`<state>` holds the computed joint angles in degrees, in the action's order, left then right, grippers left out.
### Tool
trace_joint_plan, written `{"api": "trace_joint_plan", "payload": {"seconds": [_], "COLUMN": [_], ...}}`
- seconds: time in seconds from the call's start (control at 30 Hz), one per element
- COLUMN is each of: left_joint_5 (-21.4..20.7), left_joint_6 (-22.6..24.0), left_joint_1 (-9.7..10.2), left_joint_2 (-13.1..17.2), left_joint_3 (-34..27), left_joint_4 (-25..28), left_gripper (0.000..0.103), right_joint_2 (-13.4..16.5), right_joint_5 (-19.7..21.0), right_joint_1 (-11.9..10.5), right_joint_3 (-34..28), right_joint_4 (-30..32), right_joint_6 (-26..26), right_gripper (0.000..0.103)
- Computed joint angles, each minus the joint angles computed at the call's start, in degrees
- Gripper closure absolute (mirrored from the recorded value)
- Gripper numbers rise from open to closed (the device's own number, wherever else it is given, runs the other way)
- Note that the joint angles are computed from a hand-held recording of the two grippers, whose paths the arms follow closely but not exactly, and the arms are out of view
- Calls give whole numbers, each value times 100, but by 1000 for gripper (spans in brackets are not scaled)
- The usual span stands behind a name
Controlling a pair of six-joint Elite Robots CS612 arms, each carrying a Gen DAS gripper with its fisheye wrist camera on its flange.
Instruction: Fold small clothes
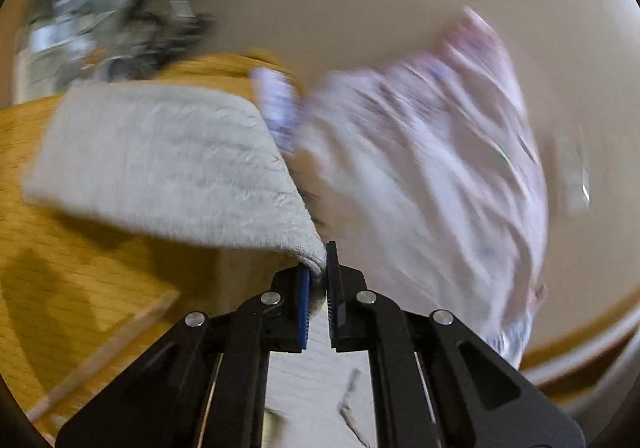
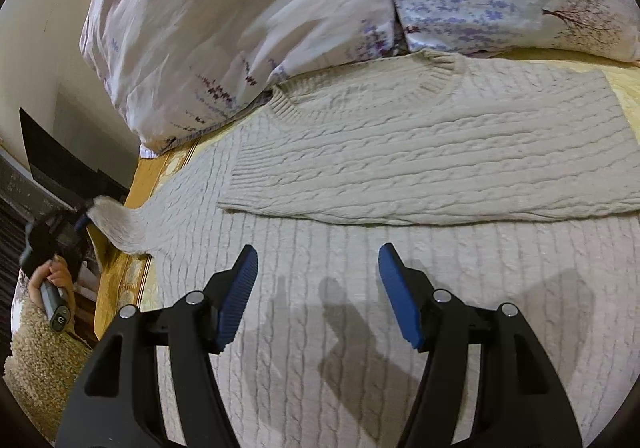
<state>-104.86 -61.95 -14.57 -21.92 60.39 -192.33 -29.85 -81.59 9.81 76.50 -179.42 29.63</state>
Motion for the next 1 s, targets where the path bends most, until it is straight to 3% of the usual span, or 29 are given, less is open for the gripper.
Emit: {"api": "trace_joint_plan", "payload": {"seconds": [0.2, 0.33, 0.43, 0.53, 0.63, 0.7, 0.77, 0.8, 0.87, 1.0], "left_joint_5": [-921, -1487, -1526, -1197, -1098, -1214, -1407, -1392, -1313, -1054], "left_joint_6": [1406, 2603, 3539, 4260, 4379, 4442, 4492, 4471, 4343, 3657], "left_joint_1": [-403, -786, -1060, -1278, -1330, -1300, -1249, -1236, -1156, -959], "left_joint_2": [201, 330, 358, 379, 428, 352, 252, 167, -4, -105], "left_joint_3": [-789, -1183, -1264, -1313, -1391, -1218, -1055, -880, -520, -270], "left_joint_4": [420, 1353, 2321, 3244, 3783, 3733, 3583, 3359, 2743, 2300], "left_gripper": [97, 97, 97, 97, 95, 84, 34, 26, 23, 24], "right_joint_2": [-110, -196, -262, -329, -370, -380, -361, -346, -298, -105], "right_joint_5": [-112, -220, -305, -374, -462, -484, -469, -450, -455, -451], "right_joint_1": [-70, -135, -191, -243, -283, -293, -291, -282, -218, -18], "right_joint_3": [255, 447, 598, 745, 833, 829, 714, 648, 421, -216], "right_joint_4": [-207, -290, -299, -296, -371, -436, -460, -470, -426, -148], "right_joint_6": [116, 263, 401, 509, 523, 468, 244, 103, -398, -1569], "right_gripper": [40, 40, 40, 40, 40, 40, 44, 49, 51, 51]}}
